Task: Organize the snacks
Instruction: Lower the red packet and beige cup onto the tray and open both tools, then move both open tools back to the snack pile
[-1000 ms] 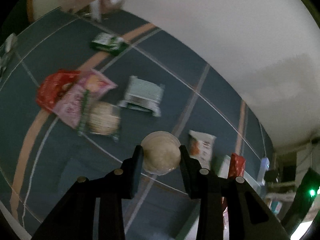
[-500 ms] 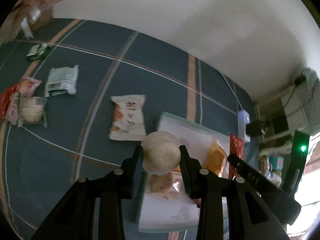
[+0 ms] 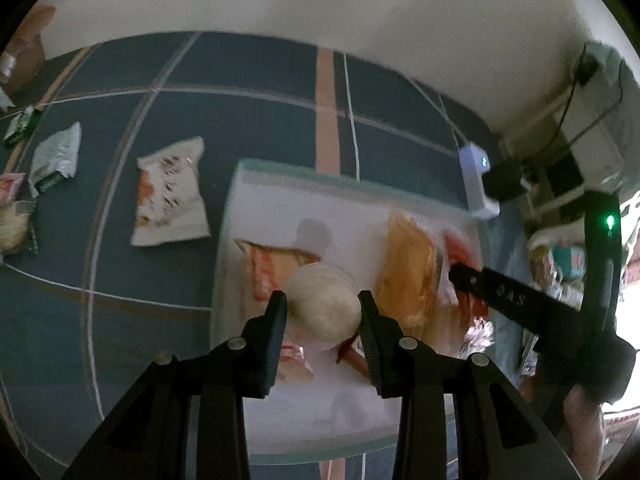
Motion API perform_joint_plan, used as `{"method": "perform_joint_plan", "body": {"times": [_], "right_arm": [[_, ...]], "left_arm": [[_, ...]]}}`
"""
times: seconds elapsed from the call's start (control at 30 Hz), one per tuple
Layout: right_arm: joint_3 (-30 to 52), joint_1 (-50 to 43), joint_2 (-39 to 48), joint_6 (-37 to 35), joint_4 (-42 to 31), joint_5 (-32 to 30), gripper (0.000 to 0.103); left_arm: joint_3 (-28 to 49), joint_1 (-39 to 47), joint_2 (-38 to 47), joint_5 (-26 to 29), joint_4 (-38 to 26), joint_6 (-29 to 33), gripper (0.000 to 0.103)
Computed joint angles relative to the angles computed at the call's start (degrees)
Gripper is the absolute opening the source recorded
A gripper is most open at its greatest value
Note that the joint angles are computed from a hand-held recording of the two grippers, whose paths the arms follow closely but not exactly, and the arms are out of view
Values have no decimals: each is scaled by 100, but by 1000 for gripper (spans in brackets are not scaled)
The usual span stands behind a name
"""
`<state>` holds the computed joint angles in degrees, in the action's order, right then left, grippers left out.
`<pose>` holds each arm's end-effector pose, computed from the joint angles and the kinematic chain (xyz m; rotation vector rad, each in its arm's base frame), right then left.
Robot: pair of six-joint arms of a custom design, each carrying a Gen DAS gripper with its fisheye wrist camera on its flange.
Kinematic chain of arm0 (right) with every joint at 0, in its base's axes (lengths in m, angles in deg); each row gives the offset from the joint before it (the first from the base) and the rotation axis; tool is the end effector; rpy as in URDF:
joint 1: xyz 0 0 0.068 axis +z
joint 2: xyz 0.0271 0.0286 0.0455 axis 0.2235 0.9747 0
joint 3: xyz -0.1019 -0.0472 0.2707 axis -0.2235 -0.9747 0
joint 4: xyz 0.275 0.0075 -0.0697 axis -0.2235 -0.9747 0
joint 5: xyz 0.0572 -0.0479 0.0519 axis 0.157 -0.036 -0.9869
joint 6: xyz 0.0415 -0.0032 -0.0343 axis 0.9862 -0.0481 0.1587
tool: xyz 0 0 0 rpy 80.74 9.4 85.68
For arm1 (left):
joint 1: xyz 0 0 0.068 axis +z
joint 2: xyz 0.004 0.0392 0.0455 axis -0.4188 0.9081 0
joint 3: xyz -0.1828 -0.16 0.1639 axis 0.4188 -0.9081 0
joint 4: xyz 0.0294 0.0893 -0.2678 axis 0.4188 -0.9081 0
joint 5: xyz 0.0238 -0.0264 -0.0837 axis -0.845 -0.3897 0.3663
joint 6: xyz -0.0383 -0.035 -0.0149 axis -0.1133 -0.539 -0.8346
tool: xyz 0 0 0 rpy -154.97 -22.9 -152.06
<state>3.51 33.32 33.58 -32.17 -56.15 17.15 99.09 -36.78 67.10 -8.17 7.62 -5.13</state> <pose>0.2978 0.1060 0.0879 0.7547 2.7831 0.0426 0.3010 -0.0754 0.0962 0.1618 2.8371 -0.5247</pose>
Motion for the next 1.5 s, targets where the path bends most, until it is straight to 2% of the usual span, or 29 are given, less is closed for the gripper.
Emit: {"method": "perform_joint_plan", "body": {"times": [0.2, 0.27, 0.33, 0.4, 0.47, 0.53, 0.7, 0.8, 0.9, 1.27, 1.5], "right_arm": [[-56, -75, 107, 19, 78, -138, 49], [-65, -87, 117, 51, 85, -167, 55], [-38, -109, 146, 56, 41, -168, 59], [-11, -129, 148, 51, -10, -174, 62], [0, -138, 135, 49, -79, -153, 66], [79, -113, 146, 47, -237, -52, 75], [226, 13, 99, 12, -432, 187, 89], [400, 157, 159, -3, -558, 378, 103], [629, 310, 308, -15, -708, 495, 103], [1293, 1005, 521, 99, -956, 544, 103], [1853, 1466, 651, 143, -1083, 620, 103]], "left_arm": [[-3, -123, 158, -53, 24, 12, 37], [25, -78, 193, 37, 39, -27, 38], [42, -46, 160, 61, 17, -28, 49], [57, -10, 127, 73, -1, -43, 54], [86, 44, 114, 116, -55, -61, 55], [112, 87, 111, 71, -85, -116, 63], [112, 280, 75, -424, -54, -322, 83], [112, 485, 88, -787, -23, -449, 84], [137, 697, 161, -1090, 46, -567, 96], [259, 1439, 189, -1689, 169, -575, 101], [163, 1362, -216, -2403, 134, -518, 101]]}}
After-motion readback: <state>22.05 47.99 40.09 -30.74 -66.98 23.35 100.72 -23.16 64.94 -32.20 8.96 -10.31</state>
